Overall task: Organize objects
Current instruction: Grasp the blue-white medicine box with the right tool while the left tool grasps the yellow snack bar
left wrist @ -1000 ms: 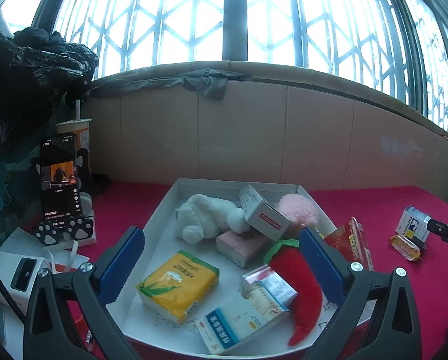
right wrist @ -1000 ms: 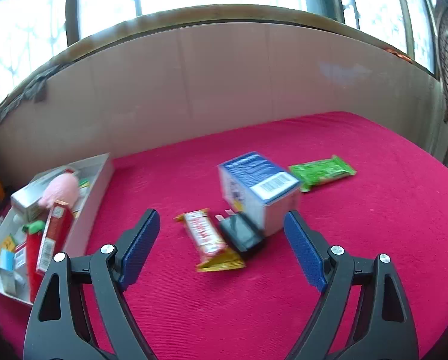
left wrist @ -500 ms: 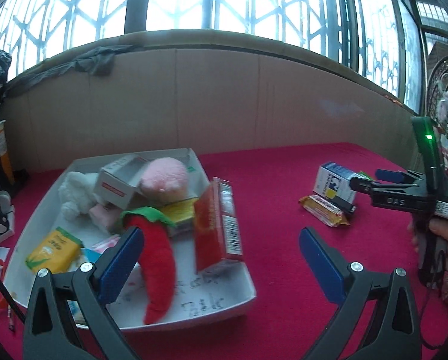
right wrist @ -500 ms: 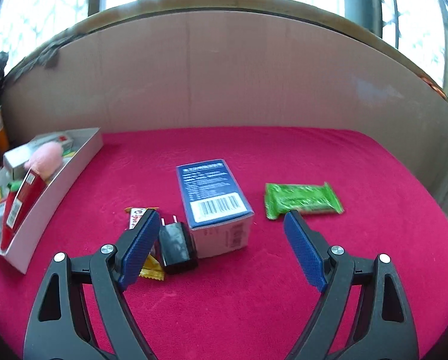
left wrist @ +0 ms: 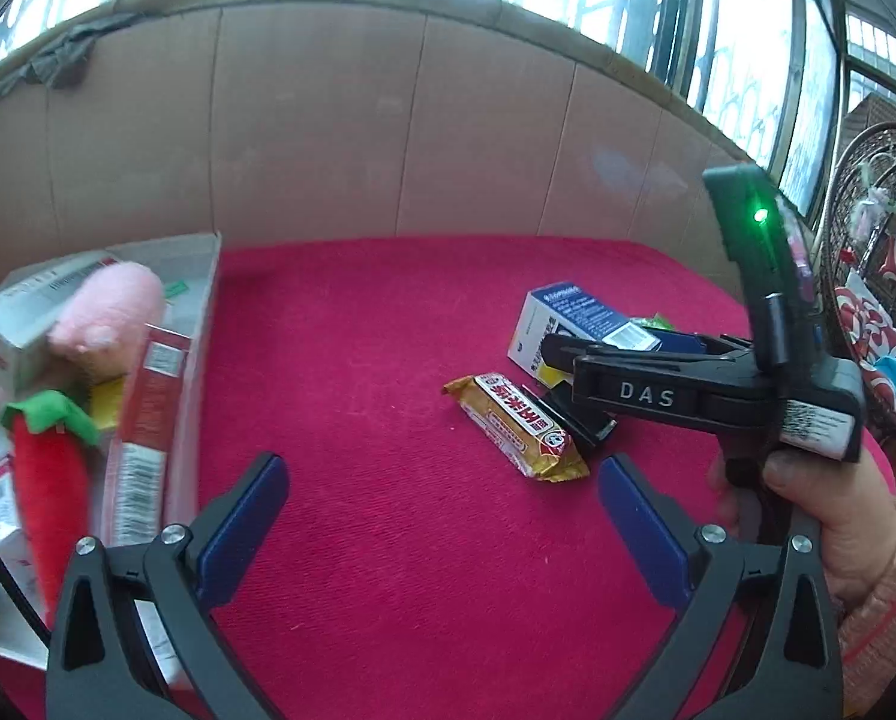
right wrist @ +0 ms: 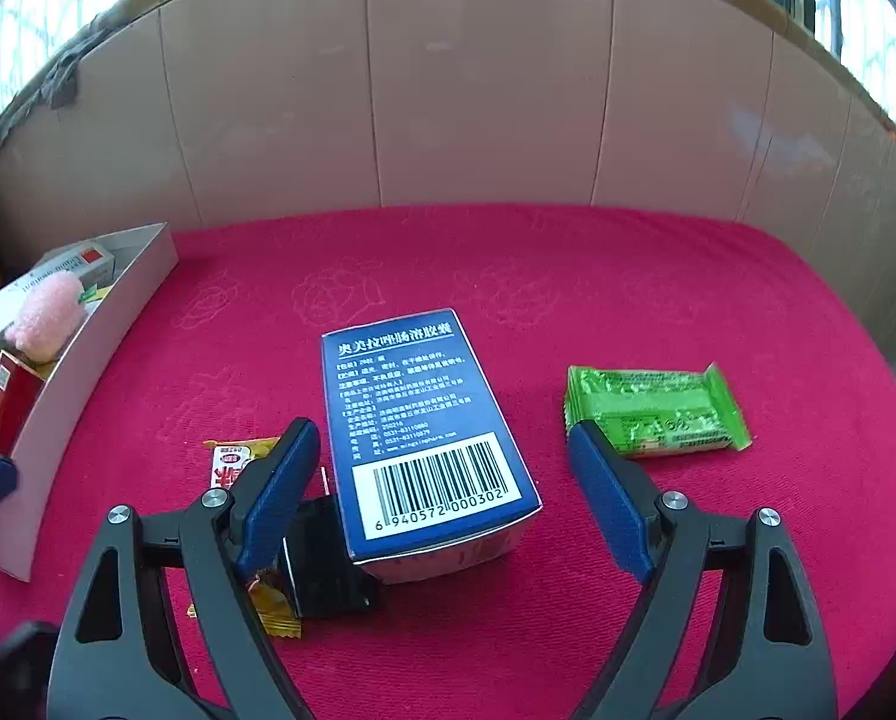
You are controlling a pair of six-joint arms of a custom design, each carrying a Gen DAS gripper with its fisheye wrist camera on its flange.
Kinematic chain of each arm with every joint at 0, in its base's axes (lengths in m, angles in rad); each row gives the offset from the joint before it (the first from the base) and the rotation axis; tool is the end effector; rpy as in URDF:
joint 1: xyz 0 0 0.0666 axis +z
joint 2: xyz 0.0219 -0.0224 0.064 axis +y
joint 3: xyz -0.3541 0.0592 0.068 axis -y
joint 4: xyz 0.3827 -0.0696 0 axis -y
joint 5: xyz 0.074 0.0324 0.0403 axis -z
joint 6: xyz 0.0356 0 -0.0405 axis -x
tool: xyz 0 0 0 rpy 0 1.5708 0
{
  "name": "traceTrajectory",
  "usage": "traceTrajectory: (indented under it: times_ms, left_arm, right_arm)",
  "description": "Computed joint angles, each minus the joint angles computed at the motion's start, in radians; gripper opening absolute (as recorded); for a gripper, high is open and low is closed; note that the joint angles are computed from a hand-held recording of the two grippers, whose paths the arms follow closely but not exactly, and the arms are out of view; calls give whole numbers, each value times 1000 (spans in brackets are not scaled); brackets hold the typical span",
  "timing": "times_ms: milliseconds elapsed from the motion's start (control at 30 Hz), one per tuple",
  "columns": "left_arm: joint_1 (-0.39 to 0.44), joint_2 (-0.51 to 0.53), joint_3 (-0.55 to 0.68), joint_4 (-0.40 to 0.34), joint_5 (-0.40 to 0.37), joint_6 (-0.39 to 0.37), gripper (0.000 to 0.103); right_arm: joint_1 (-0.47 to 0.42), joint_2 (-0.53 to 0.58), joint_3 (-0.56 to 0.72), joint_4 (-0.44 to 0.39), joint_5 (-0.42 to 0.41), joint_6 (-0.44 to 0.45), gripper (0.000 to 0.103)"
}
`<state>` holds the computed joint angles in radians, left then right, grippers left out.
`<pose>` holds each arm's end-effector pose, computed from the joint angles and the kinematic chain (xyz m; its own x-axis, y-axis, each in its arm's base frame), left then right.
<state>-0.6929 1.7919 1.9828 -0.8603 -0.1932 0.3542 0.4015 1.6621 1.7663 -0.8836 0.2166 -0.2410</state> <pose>0.4865 -0.3955 0.4660 -0.6250 0.0765 -0.7768 0.3137 0.9359 -0.1602 0.5368 0.2192 0.4402 -0.6858 -0.0379 -0.7268 -0.0796 0.9966 0.0231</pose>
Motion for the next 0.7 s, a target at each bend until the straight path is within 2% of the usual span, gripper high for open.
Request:
traceTrajectory:
  times_ms: [67, 133, 333, 500, 567, 600, 700]
  left_arm:
    - [0, 39, 55, -42, 20, 27, 103]
    - [1, 75, 107, -74, 27, 45, 103]
    - [-2, 195, 299, -204, 2, 73, 103]
    - [-12, 385, 617, -434, -57, 116, 103]
    - [-16, 443, 721, -509, -84, 126, 103]
    - [-16, 450, 735, -526, -88, 130, 103]
    - [-9, 406, 655, -502, -107, 179, 103]
  right_arm:
    - [-16, 4, 3, -10, -59, -10, 83]
    - [-32, 6, 2, -16, -112, -25, 52]
    - [-41, -60, -71, -24, 10, -20, 51]
    - [-90, -122, -152, 15, -31, -128, 51]
    - [-95, -128, -160, 20, -29, -142, 51]
    - [-96, -129, -162, 21, -30, -141, 51]
    - [-91, -128, -159, 14, -18, -136, 51]
